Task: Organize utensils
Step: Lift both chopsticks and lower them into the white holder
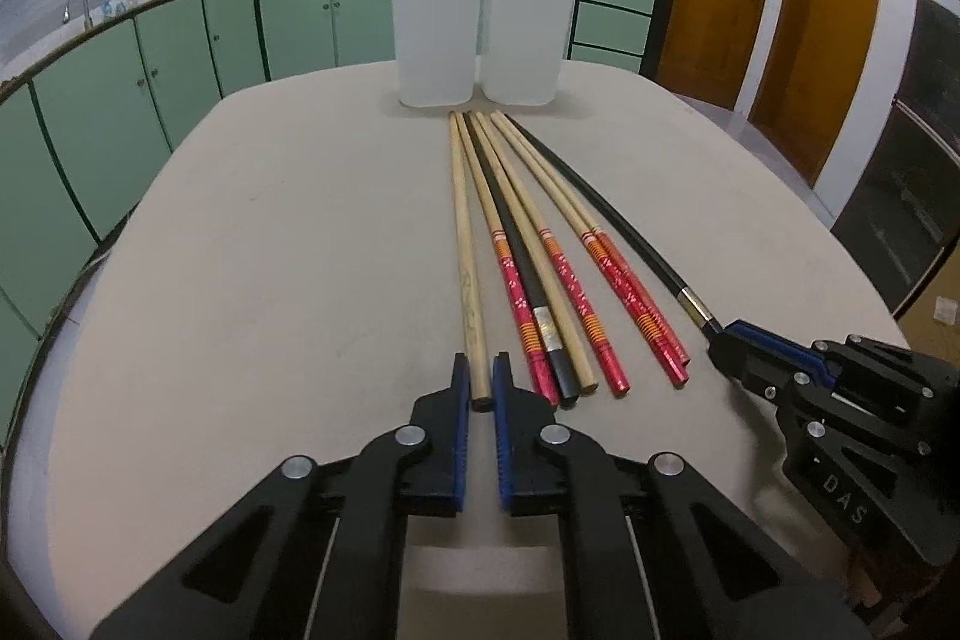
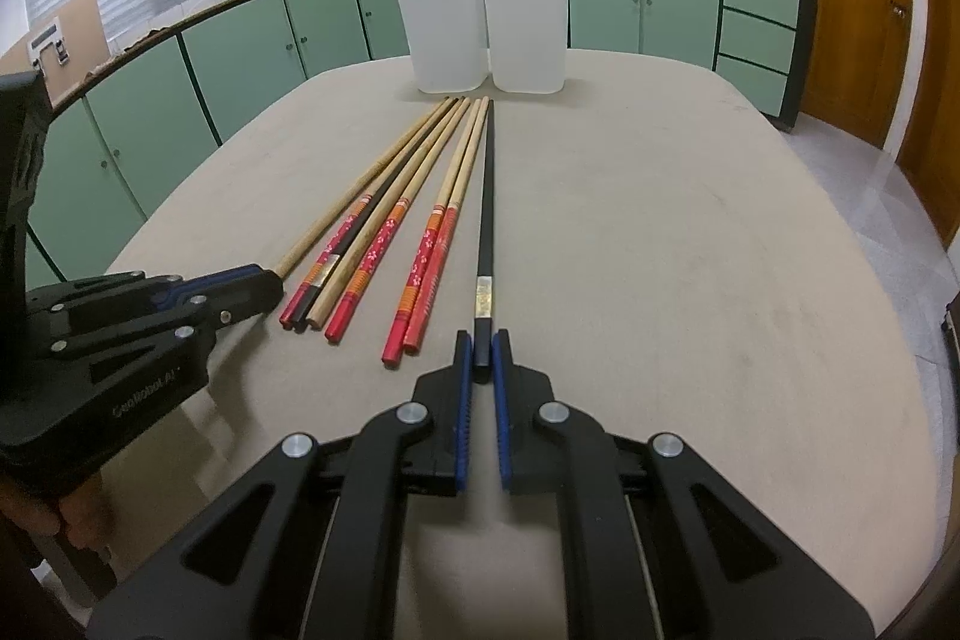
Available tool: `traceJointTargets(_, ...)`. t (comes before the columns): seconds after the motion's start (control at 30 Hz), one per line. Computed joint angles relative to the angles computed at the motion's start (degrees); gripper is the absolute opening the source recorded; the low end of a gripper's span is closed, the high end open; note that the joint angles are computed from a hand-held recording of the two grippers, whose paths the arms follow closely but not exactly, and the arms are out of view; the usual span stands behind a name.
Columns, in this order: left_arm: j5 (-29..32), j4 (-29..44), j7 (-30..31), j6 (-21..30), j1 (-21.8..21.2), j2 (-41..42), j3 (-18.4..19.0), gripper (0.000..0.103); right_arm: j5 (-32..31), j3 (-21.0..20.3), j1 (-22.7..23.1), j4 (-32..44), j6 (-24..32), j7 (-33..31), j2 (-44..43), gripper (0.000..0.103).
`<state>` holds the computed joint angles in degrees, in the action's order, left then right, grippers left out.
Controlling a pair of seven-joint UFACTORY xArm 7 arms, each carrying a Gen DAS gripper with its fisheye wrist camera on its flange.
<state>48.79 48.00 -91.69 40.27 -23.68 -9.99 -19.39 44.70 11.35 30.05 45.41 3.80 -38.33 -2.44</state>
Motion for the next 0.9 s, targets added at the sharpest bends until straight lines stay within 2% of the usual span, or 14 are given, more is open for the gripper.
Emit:
traceJointTargets(0.27, 2.0, 1.9, 2.4, 4.1, 0.5, -5.2, -1.8, 0.008, 4.3, -2.9, 1.2, 1.8, 1.7, -5.6, -4.0, 0.006)
traceJointTargets(0.4, 4.1, 4.0, 3.7, 6.4, 2.1, -8.6, -3.6, 0.008, 6.2, -5.0, 2.3, 4.0, 2.3, -8.6, -6.0, 0.006)
traceJointTargets(0.53, 5.9, 6.3, 4.9, 6.6, 4.4, -10.3, -4.7, 0.007, 8.8, -7.1, 3.0, 8.7, 3.9, -12.2, -6.6, 0.006)
traceJointTargets(0.77, 8.7, 11.3, 8.9, 3.1, 8.7, -9.7, -4.1, 0.007, 8.0, -6.2, -1.6, 20.7, 10.8, -11.4, -2.7, 0.006)
traceJointTargets(0.83, 9.2, 12.9, 10.2, 2.5, 9.5, -8.8, -4.0, 0.007, 5.0, -4.9, -3.4, 23.5, 12.4, -8.9, -1.5, 0.006)
traceJointTargets(0.9, 9.0, 13.8, 11.1, 1.1, 10.0, -8.3, -3.3, 0.006, -0.8, -3.8, -5.2, 27.5, 14.5, -4.5, 0.9, 0.006)
